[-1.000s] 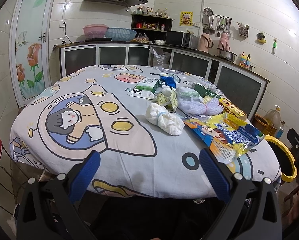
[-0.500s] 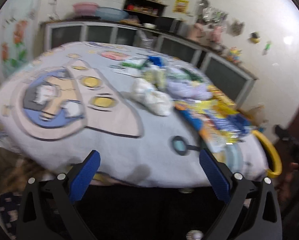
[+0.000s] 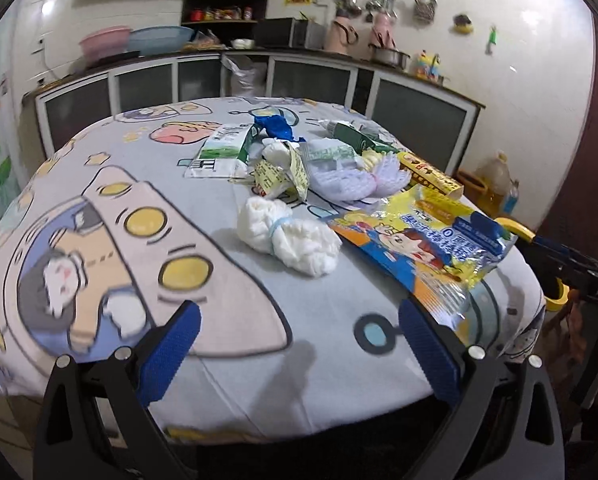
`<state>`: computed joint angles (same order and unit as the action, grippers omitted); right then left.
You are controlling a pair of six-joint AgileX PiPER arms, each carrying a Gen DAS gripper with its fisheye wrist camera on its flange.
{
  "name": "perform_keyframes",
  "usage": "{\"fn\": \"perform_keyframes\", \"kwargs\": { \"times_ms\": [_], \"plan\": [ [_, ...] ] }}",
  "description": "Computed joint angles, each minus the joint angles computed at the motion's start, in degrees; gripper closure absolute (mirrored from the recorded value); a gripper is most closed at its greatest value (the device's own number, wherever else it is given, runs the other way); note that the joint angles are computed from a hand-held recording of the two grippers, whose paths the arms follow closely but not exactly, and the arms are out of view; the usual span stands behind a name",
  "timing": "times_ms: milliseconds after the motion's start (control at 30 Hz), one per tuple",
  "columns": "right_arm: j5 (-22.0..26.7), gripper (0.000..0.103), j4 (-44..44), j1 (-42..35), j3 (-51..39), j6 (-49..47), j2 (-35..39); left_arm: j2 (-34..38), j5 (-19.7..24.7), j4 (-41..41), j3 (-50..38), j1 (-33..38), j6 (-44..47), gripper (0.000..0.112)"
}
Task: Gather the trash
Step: 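Grasp the white tissue bundle with the left tool while the right tool grasps the yellow candy bag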
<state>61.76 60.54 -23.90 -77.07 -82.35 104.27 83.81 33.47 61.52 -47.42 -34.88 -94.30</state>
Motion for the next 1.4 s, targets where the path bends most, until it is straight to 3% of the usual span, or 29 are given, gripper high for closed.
{"fn": "perform_keyframes", "kwargs": {
  "times_ms": [233, 367, 500, 633, 967, 1000, 1133, 1167, 1267, 1400],
  "plan": [
    [1.57, 0.008, -1.19, 3.22, -6.49, 6.26, 5.24, 4.20, -7.21, -15.58, -6.67, 11.30, 20.89, 0.016],
    [-0.07, 0.008, -3.59, 4.95, -8.32, 7.96, 6.12, 6.49, -10.82, -22.46, -8.68, 15.23, 28.21, 0.016],
    [-4.23, 0.008, -5.44, 6.63, -9.15, 10.58, 6.88, 10.56, -12.18, -34.18, -12.60, 19.12, 39.40, 0.016],
    [-3.36, 0.008, -7.87, 7.46, -12.63, 14.48, 9.64, 14.95, -12.67, -45.40, -16.60, 21.48, 50.08, 0.016],
    [-2.25, 0.009, -10.72, 9.18, -16.99, 18.93, 13.25, 21.57, -11.27, -47.15, -23.54, 22.05, 53.29, 0.018],
    [-2.06, 0.012, -10.78, 9.32, -17.06, 19.00, 13.26, 21.67, -11.23, -46.21, -23.65, 21.91, 52.25, 0.020],
    [-4.06, 0.047, -13.05, 10.58, -16.40, 19.42, 12.57, 21.36, -10.51, -41.30, -23.12, 21.89, 47.07, 0.052],
    [-5.38, 0.062, -14.10, 11.17, -15.75, 19.45, 12.16, 21.01, -11.05, -41.10, -22.52, 22.23, 46.50, 0.056],
    [-6.54, 0.086, -14.61, 11.53, -14.90, 20.26, 11.57, 19.58, -13.42, -39.21, -20.02, 22.69, 43.94, 0.063],
    [-4.86, 0.093, -13.68, 10.79, -15.37, 21.08, 11.12, 17.28, -15.75, -37.87, -17.22, 22.48, 41.93, 0.067]
  ]
}}
